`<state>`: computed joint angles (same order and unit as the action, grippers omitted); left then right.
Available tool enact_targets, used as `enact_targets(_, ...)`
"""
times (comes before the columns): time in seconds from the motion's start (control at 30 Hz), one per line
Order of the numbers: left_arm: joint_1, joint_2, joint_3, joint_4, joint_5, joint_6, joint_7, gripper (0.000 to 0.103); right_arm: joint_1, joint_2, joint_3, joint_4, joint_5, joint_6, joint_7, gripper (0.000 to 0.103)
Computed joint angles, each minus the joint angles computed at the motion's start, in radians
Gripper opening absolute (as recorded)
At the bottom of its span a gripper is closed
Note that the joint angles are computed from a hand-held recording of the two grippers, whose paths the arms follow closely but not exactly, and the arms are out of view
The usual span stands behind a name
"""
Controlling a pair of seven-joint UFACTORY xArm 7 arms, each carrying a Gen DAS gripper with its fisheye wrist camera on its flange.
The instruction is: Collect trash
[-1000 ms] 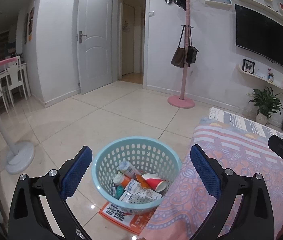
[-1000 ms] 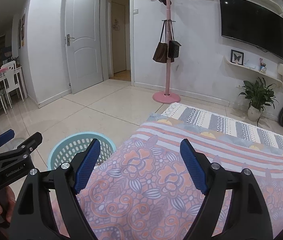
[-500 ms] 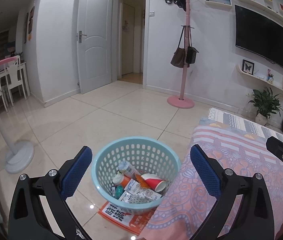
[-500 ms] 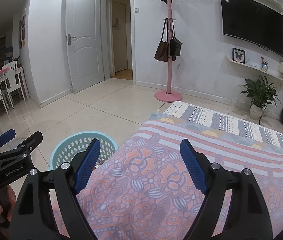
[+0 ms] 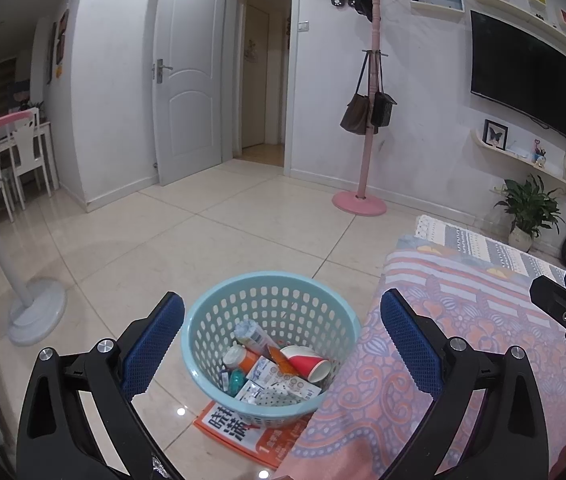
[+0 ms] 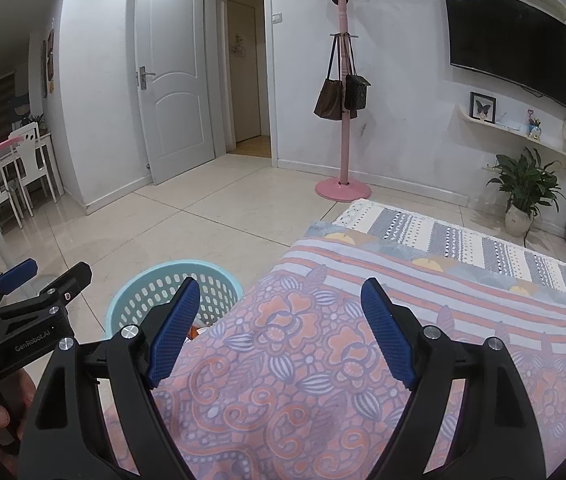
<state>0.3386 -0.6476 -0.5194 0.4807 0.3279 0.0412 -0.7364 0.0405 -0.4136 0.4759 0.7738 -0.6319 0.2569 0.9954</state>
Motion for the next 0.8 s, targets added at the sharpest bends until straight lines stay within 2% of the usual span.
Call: enact_targets(0.8, -0.039, 0.013, 0.035, 0.006, 0.002, 0.020, 0.005, 0.095, 0.010, 0.008, -0.009, -0.004, 0.006, -0.006, 0.002, 0.079)
